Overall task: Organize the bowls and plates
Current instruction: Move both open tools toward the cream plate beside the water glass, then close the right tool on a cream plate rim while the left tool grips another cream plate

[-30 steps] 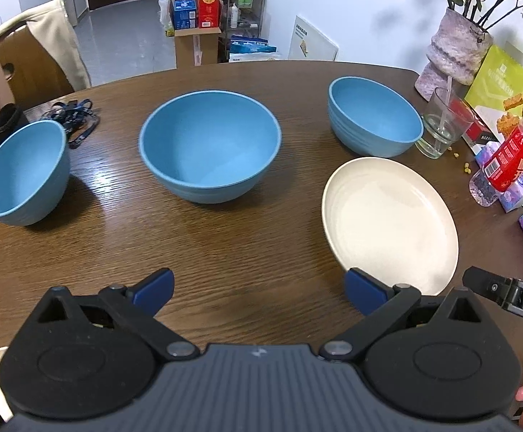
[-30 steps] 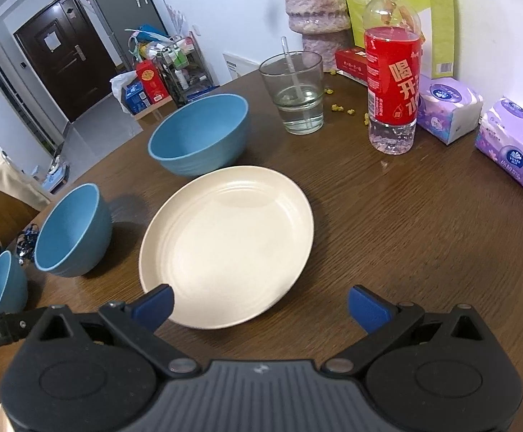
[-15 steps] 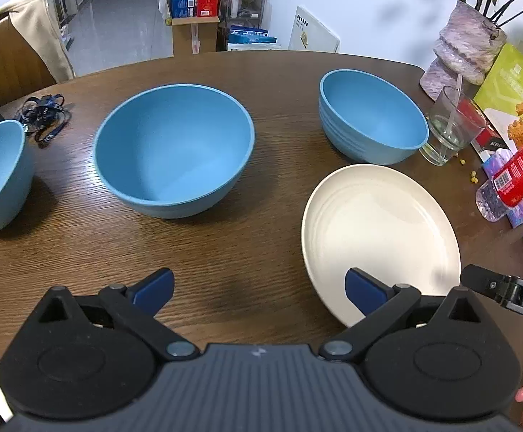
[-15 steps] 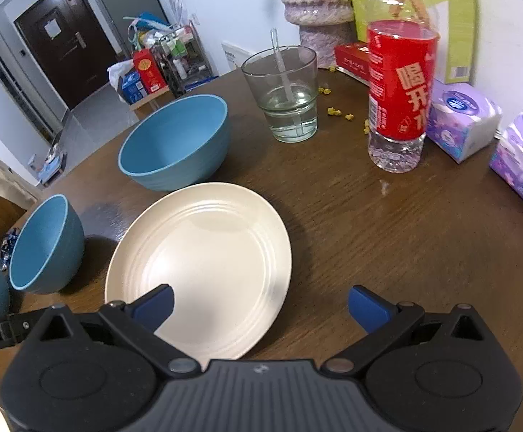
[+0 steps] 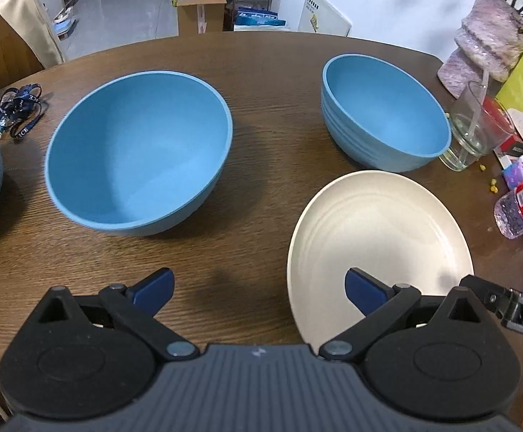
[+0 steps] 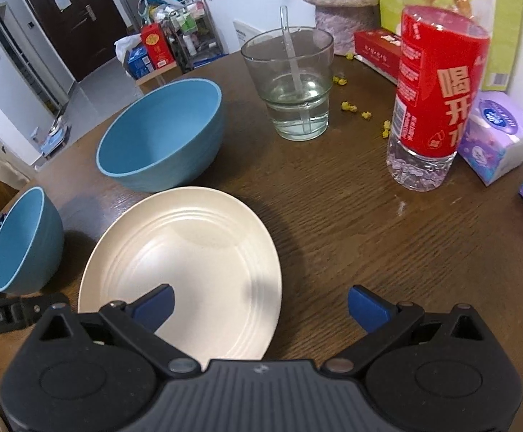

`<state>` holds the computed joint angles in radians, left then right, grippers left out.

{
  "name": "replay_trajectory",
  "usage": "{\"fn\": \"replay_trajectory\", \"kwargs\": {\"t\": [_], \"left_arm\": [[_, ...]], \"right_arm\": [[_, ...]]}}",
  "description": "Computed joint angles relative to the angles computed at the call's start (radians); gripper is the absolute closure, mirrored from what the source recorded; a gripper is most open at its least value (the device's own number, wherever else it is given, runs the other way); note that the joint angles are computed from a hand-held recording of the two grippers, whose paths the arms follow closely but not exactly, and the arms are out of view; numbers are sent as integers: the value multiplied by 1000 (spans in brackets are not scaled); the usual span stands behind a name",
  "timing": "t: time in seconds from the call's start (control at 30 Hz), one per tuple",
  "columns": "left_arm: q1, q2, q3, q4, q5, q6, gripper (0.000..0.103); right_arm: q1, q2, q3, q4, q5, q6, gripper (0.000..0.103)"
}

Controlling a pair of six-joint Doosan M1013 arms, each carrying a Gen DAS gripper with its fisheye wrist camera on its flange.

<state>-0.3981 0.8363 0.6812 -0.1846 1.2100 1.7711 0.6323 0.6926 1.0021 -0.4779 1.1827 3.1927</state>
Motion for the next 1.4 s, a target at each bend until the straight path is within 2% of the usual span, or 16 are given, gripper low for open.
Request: {"fn": "replay_trajectory", "kwargs": {"t": [0.17,0.27,0.37,0.53,0.67,0.73,0.83,0.93,1.1,1.33,1.4], "left_arm": [[-12,19,-28,25,14,-17,1],[-17,29,-43,32,21,-27,4],[-21,37,-54,39,27,-34,10],[-24,53,-77,52,43,-52,21],[-25,67,-98,59,61,-67,25],[-25,76,-111,55,76,-71,30],[-25,87,-130,55,95,-74,39],[-26,102,-156,58,124,-78,50],[-28,113,-175,51,150,-79,63],[-27,119,-184,15,168,-67,84],[-28,114,-173,18,159,-60,85]], "right_arm": [[-13,-11,24,23,-35,-19,9],[-20,-15,34,33,-49,-30,15],[-25,-15,38,41,-60,-41,24],[-31,-15,46,54,-75,-43,46],[-35,-19,61,57,-96,-37,51],[-38,-21,67,61,-103,-35,63],[-39,-23,73,66,-115,-37,74],[-42,-25,78,71,-130,-41,80],[-47,-26,88,87,-145,-35,91],[-49,-38,117,83,-189,-16,96],[-49,-40,121,79,-195,-11,96]]}}
